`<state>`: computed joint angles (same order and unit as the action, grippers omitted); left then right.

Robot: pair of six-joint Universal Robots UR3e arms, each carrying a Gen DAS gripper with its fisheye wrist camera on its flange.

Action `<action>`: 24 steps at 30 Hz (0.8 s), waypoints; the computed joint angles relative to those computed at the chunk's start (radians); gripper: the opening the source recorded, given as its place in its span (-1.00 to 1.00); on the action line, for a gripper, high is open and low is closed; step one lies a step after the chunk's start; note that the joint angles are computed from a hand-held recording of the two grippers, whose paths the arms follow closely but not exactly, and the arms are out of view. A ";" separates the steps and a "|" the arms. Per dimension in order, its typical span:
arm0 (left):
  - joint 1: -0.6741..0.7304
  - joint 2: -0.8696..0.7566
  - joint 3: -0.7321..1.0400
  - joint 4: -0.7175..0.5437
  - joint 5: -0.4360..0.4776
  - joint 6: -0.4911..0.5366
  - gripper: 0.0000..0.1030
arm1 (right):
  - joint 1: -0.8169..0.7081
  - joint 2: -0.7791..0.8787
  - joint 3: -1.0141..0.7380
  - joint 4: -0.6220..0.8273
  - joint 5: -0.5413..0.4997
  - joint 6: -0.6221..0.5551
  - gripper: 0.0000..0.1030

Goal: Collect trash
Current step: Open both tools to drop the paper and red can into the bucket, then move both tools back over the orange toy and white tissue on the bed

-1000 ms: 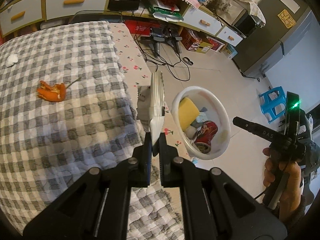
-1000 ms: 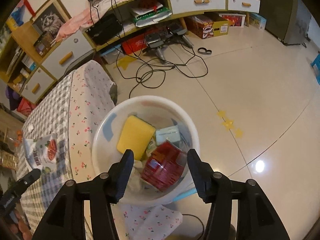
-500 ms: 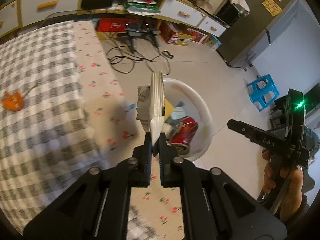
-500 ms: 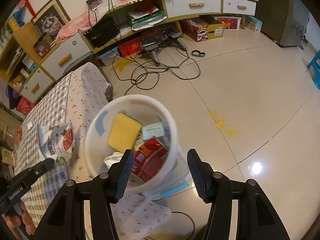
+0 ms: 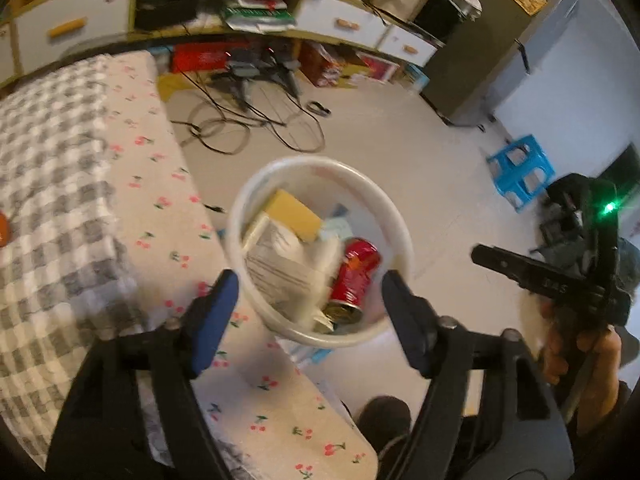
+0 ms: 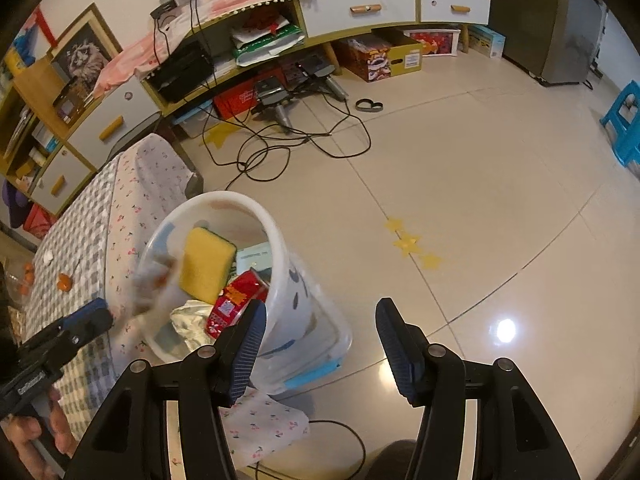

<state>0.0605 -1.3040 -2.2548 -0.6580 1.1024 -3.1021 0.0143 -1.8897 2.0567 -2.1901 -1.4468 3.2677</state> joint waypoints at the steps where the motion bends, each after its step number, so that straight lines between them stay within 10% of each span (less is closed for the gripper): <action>1: 0.002 0.005 0.006 -0.018 0.006 0.003 0.46 | -0.003 -0.002 0.000 0.000 0.001 -0.001 0.15; 24: 0.377 0.465 -0.079 -0.499 0.074 0.197 0.67 | 0.209 0.181 -0.159 -0.058 -0.035 0.115 0.24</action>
<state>0.4376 -0.8393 -2.3335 -1.1566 1.1764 -2.9052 0.2233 -1.7090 1.8981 -2.2481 -1.4821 3.3824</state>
